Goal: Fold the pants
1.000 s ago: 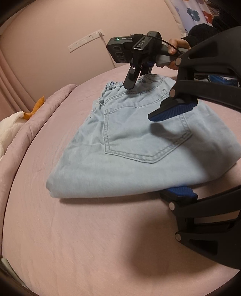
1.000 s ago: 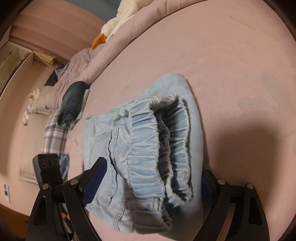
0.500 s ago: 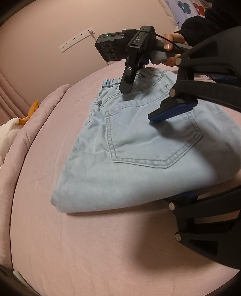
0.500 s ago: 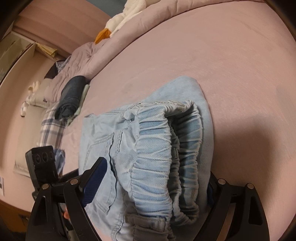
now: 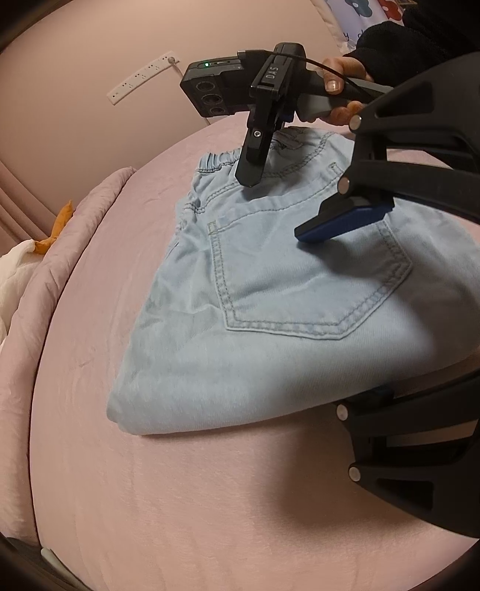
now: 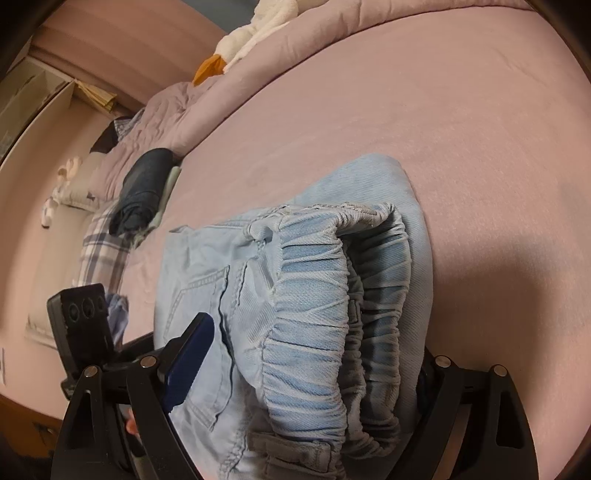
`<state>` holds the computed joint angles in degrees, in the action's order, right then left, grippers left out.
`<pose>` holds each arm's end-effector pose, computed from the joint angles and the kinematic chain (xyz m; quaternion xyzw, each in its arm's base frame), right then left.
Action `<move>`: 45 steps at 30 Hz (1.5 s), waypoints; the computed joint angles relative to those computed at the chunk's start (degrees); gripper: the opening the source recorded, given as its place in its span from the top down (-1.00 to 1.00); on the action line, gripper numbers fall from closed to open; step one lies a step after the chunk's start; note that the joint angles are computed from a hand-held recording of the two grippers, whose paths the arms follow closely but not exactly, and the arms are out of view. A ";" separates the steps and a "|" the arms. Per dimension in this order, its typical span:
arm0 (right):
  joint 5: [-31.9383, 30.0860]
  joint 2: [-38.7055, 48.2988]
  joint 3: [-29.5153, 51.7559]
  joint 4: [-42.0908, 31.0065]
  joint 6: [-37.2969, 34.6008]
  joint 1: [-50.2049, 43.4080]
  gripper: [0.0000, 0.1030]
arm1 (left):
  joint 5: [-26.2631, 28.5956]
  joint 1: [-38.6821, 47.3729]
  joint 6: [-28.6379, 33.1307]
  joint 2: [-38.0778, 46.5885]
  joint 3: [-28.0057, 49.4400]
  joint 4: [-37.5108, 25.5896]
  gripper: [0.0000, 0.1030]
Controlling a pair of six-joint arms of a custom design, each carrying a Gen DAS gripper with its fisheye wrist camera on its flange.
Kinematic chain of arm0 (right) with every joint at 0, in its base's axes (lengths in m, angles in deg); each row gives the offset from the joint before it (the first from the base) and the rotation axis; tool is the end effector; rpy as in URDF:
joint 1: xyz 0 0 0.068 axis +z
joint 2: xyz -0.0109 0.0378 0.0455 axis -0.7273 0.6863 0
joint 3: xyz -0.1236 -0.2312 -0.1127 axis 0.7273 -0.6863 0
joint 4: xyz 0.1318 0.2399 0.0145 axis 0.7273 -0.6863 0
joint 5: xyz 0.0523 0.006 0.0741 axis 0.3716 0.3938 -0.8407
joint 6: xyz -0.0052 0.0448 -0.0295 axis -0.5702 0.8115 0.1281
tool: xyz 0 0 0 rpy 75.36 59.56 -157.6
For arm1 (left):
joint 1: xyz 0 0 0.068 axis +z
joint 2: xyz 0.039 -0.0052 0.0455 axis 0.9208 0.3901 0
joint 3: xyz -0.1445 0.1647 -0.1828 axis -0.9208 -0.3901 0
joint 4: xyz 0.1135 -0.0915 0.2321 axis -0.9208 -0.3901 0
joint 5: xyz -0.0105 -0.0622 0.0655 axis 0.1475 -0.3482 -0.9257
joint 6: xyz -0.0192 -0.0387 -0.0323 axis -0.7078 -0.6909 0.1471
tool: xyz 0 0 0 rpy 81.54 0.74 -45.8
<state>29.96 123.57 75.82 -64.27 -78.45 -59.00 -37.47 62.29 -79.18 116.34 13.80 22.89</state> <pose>0.2724 -0.0333 0.1035 -0.0724 0.9131 0.3576 0.1820 0.2014 -0.0344 0.1167 0.0247 0.9304 -0.2794 0.2360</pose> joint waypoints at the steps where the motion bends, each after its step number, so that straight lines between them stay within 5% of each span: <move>1: 0.08 0.13 0.14 -0.14 -0.10 0.04 -0.75 | -0.32 -0.18 -0.06 0.04 0.08 -0.01 -0.20; 22: 5.64 -3.42 -1.77 2.26 1.89 2.15 -0.65 | -6.22 -3.99 -1.23 -0.72 0.87 -0.91 -0.19; 45: 15.01 -12.15 -9.51 10.92 7.58 6.18 -0.33 | -18.53 -11.60 -4.20 -2.80 2.17 -3.77 0.19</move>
<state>44.98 111.42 66.31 -53.35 -70.86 -52.82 -55.99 50.69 -83.38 113.54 15.97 19.12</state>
